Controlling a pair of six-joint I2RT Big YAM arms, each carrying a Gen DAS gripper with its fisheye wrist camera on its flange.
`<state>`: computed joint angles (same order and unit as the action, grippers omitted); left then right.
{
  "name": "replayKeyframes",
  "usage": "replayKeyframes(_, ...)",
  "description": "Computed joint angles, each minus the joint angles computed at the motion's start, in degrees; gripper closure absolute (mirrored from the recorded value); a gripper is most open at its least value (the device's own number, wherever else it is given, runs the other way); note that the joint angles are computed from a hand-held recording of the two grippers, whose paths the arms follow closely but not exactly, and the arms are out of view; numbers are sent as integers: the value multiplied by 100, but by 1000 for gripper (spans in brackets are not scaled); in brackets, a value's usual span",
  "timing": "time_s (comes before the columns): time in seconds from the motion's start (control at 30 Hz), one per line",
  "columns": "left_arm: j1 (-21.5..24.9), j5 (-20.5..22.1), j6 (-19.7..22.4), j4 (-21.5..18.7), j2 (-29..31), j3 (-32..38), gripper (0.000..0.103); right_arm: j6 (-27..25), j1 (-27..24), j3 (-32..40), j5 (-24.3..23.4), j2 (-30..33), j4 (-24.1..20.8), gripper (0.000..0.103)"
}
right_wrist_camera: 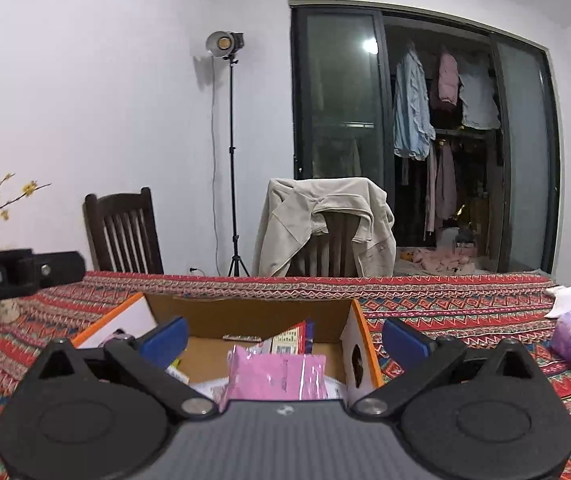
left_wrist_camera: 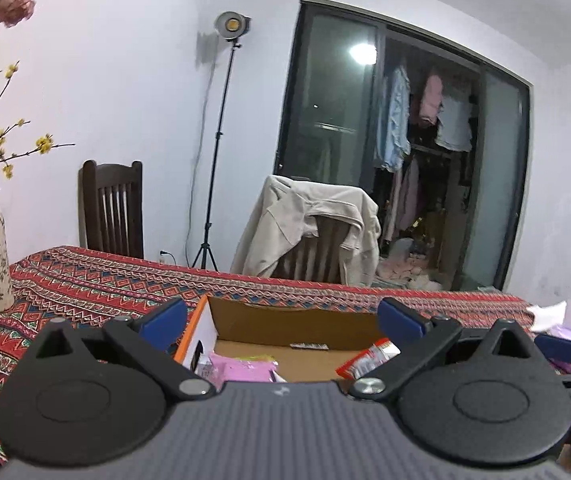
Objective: Organize snacks
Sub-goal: 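Move both tools back from the box to the snack pile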
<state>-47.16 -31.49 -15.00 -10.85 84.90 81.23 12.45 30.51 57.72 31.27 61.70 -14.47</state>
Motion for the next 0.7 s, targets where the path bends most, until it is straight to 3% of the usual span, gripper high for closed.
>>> replayKeyframes(0.2,-179,-64,-81,-178,-184,-205,0,68,216,-225,-33,-376,-476,0)
replayKeyframes(0.47,-400,-157,-317,-562,-317,-459,0,538,526,-611,-37,-681,-1108,0)
replayKeyframes(0.7,-530,-118,-638,-955,-322,-636,0,1001,675,-1059,-209,-1083,-1377,0)
